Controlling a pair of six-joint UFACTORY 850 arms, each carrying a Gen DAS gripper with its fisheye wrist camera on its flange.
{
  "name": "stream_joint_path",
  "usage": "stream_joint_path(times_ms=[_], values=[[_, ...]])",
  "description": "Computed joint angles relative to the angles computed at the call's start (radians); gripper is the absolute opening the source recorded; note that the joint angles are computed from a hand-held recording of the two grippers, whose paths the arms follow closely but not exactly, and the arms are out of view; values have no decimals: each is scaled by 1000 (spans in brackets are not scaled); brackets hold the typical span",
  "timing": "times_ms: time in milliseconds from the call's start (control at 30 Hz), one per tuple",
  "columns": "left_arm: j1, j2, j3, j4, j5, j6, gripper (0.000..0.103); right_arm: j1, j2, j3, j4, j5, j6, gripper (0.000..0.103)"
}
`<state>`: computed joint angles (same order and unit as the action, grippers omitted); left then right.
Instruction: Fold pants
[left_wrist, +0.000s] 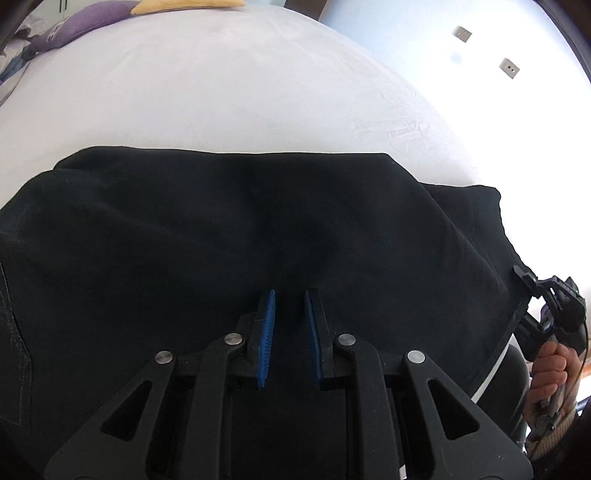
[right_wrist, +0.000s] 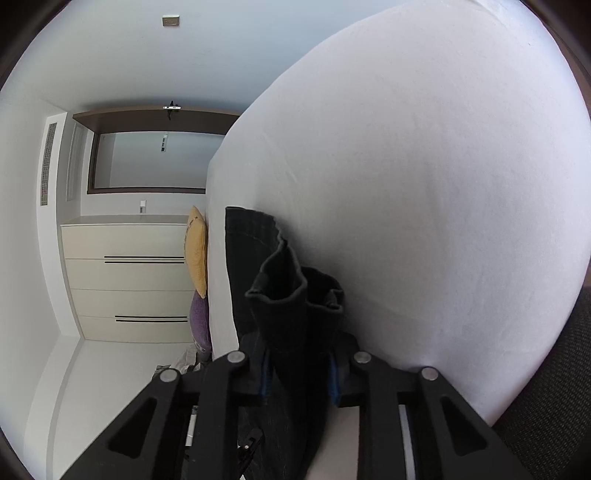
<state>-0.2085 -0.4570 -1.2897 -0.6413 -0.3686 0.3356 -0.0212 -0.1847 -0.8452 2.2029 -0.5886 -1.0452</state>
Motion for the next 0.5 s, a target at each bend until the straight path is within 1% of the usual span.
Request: stream_joint_path(times_ms=[33, 67, 100, 167, 267, 300, 400, 467, 500], values=[[7, -5, 1, -58, -3, 40, 16, -2, -1, 0, -6, 1, 2, 14], [16, -14, 2, -122, -10, 87, 16, -1, -1, 0, -4, 3, -4, 13], [23, -18, 1, -156, -23, 109, 16, 2, -1, -1, 2, 11, -13, 12], [26, -21, 1, -163, -29, 112, 16, 12, 4, -9, 3, 42, -26, 11], [16, -18, 5, -108, -13, 73, 16, 23, 21, -16, -20, 100, -29, 10], [34, 9, 30, -118, -22, 95, 16, 28, 26, -20, -26, 119, -27, 10], [39, 14, 37, -159, -27, 125, 16, 59, 50, -43, -66, 218, -56, 9], [47, 13, 39, -212, -39, 164, 16, 91, 61, -70, -99, 283, -77, 9], [57, 13, 43, -259, -53, 199, 16, 110, 61, -91, -142, 313, -68, 9]])
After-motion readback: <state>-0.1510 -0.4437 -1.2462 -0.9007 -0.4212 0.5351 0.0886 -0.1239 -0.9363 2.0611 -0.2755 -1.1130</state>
